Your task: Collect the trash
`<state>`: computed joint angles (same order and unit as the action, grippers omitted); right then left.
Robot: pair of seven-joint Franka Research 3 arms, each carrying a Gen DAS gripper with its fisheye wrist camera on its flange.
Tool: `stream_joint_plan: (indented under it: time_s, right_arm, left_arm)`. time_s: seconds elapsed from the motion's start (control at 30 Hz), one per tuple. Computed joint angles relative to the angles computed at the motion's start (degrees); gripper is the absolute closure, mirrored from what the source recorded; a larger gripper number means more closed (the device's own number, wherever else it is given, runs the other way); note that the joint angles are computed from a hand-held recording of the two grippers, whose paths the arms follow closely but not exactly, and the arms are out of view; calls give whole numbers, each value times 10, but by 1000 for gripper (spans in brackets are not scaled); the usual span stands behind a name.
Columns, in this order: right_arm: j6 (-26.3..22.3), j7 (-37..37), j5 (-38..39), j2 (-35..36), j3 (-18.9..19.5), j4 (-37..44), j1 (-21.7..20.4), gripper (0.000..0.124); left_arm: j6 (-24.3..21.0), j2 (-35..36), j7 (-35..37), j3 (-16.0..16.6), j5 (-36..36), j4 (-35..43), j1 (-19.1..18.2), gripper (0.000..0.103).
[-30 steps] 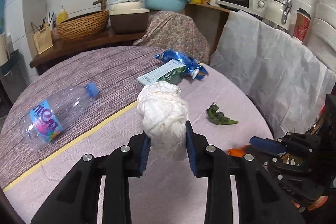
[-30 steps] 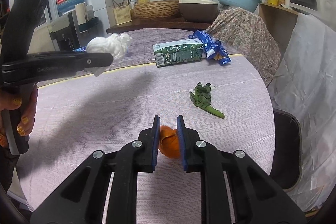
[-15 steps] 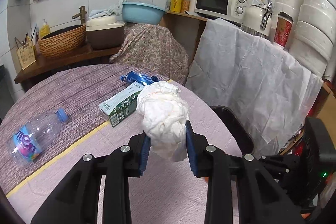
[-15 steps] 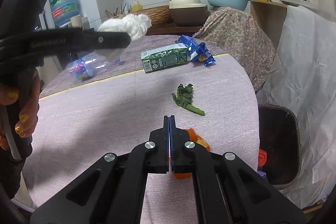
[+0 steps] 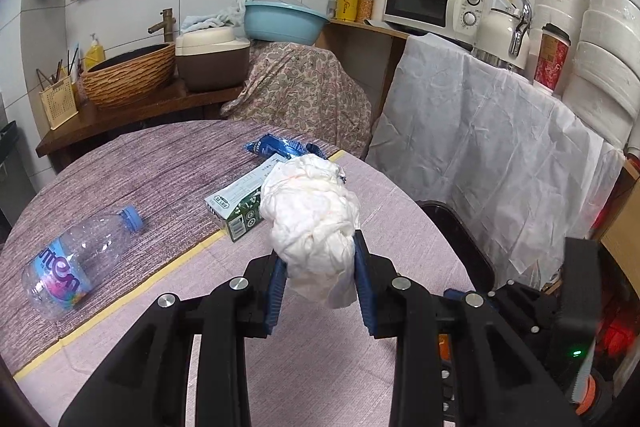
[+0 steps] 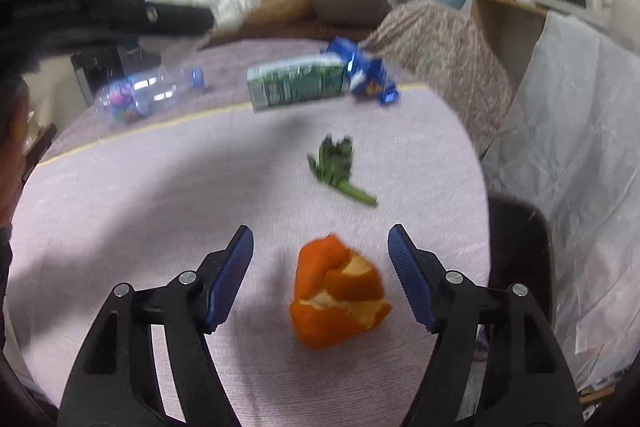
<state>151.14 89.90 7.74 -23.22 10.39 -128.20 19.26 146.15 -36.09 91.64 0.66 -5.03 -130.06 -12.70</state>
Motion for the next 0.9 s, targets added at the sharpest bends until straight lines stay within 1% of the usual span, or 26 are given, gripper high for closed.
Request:
stream_joint_plan:
  time_s: [0.03, 0.07, 0.1, 0.13, 0.2, 0.3, 0.47, 0.5, 0.57, 0.63, 0.67, 0.7, 0.8, 0.9]
  right_arm:
    - [-4, 8, -10, 1, 5, -2, -7, 55]
    - [-7, 23, -28, 3, 15, -4, -19, 64]
    - [-10, 28, -35, 4, 16, -7, -21, 77]
    - [-14, 24, -26, 6, 8, -8, -15, 78]
    - [-2, 1, 9, 3, -14, -17, 4, 92]
    - [11, -13, 32, -10, -23, -26, 8, 101]
    - [50, -34, 101, -41, -55, -50, 17, 104]
    - [56, -31, 105, -47, -55, -53, 10, 104]
    - [67, -9, 89, -59, -43, -61, -26, 104]
    - [68, 17, 74, -62, -40, -62, -60, 104]
    - [64, 25, 74, -60, -45, -61, -69, 104]
    - [61, 35, 75, -57, -52, -62, -79, 104]
    - [61, 80, 54, -47, -52, -69, -130, 104]
    - [56, 109, 48, -42, -66, -82, -156, 104]
  left_arm:
    - [-1, 1, 1, 0, 0, 0, -1, 72]
    - [-2, 1, 1, -1, -1, 0, -2, 72]
    - [-3, 3, 1, -3, -1, 1, -3, 72]
    - [-4, 5, 2, -4, -1, 2, -3, 72]
    - [-4, 8, 3, -6, -2, 3, -6, 72]
    - [-3, 15, 4, -9, -8, 7, -14, 72]
    - [-5, 37, 19, -10, -32, 27, -39, 72]
    - [-6, 46, 24, -10, -41, 35, -47, 72]
    - [-15, 71, 38, -8, -65, 58, -65, 72]
    - [-32, 104, 53, -7, -99, 88, -82, 72]
    - [-43, 122, 61, -8, -119, 104, -88, 72]
    - [-50, 139, 66, -13, -133, 117, -90, 72]
    - [-78, 197, 72, -42, -151, 163, -86, 72]
    - [-100, 255, 56, -79, -138, 206, -71, 72]
